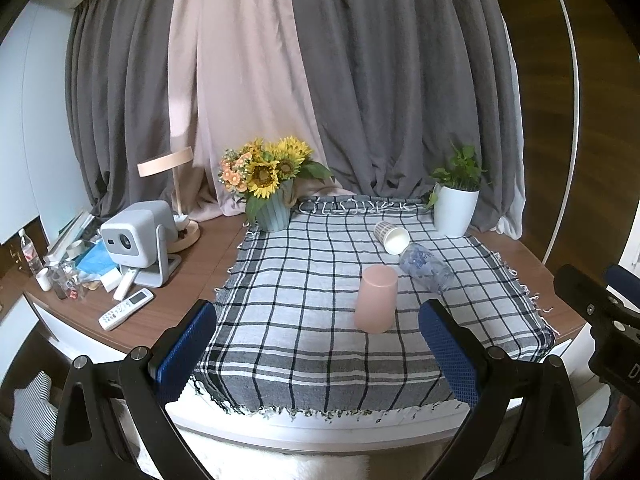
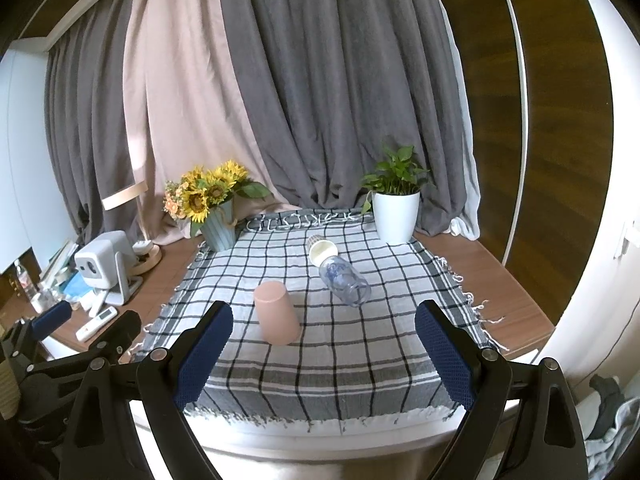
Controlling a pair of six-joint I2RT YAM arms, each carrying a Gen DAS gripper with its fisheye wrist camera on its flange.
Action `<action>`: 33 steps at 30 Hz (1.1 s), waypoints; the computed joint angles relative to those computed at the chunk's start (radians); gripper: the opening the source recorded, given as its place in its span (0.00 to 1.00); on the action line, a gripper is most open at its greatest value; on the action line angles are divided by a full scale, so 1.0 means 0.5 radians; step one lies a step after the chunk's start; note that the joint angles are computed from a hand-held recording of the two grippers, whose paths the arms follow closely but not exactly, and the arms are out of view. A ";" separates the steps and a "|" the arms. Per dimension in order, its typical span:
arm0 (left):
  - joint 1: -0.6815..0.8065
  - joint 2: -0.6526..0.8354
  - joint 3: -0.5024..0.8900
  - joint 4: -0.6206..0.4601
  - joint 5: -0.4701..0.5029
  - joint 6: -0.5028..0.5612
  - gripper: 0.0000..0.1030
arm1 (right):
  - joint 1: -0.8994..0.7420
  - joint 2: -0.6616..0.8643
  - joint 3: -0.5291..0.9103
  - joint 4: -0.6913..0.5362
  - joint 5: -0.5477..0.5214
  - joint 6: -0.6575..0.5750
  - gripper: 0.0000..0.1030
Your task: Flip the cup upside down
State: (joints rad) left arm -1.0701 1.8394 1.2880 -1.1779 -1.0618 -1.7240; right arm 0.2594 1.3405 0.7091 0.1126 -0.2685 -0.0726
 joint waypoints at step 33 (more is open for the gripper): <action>0.016 -0.029 0.000 0.010 -0.009 0.075 1.00 | -0.019 0.014 0.003 -0.010 -0.012 -0.004 0.90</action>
State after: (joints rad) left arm -1.0623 1.8249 1.2881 -1.1728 -1.0661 -1.6867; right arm 0.2497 1.3474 0.7108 0.1078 -0.2747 -0.0746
